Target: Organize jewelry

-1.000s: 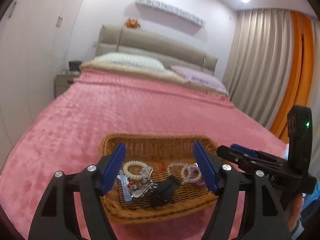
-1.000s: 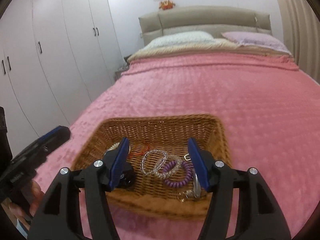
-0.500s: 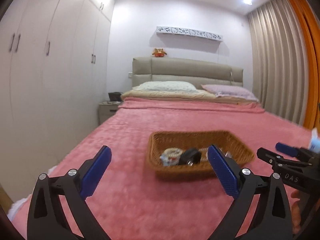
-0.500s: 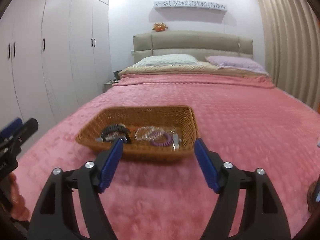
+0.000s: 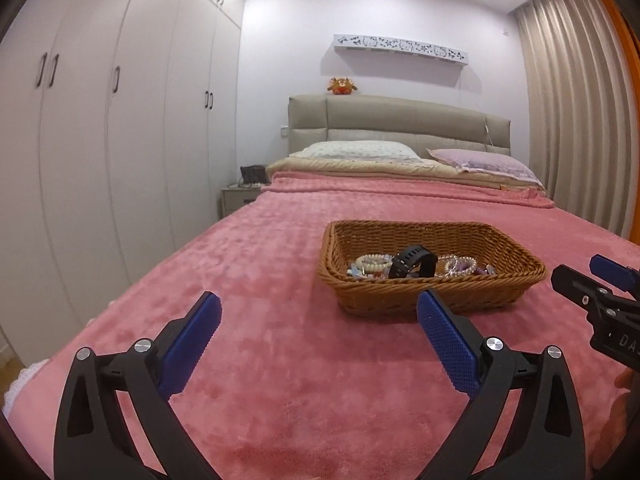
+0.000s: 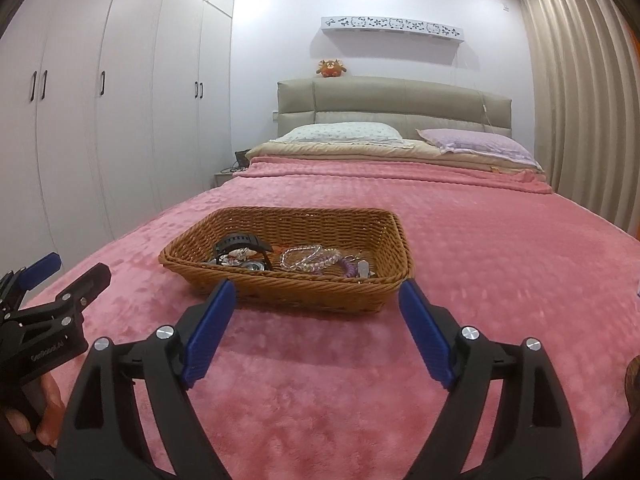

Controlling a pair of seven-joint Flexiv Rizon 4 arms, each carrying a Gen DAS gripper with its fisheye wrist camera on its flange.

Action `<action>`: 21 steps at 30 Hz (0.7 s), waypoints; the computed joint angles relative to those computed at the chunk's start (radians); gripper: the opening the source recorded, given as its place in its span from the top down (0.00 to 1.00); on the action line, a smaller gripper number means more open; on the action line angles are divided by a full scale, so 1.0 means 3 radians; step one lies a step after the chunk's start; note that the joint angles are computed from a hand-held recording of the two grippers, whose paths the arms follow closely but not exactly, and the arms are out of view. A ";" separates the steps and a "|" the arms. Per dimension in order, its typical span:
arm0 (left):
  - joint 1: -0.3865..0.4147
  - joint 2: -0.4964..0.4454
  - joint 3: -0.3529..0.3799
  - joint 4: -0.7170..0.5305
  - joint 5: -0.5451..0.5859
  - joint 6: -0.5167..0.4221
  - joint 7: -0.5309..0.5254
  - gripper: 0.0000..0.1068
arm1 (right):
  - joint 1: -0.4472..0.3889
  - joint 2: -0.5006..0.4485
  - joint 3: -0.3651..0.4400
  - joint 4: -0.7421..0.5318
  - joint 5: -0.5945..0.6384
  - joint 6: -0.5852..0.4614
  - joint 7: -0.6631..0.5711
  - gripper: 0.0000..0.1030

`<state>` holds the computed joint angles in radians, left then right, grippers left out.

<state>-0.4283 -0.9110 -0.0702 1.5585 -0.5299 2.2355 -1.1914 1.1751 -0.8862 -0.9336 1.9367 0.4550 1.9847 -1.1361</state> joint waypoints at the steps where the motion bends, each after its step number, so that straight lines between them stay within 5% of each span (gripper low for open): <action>1: -0.0021 -0.0006 0.0014 -0.0010 -0.0027 -0.0007 0.0016 0.11 | 0.0005 -0.0009 -0.0006 -0.0004 -0.0002 -0.0012 -0.0002 0.23; 21: -0.0007 0.0005 -0.0001 0.0010 -0.0013 -0.0049 -0.0017 0.11 | 0.0017 -0.0049 -0.0031 -0.0002 -0.0082 -0.0064 0.0112 0.17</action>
<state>-0.4303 -0.9094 -0.0706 1.5616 -0.5339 2.2209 -1.1966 1.1801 -0.9007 -0.9429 1.9361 0.4305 1.9655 -1.1025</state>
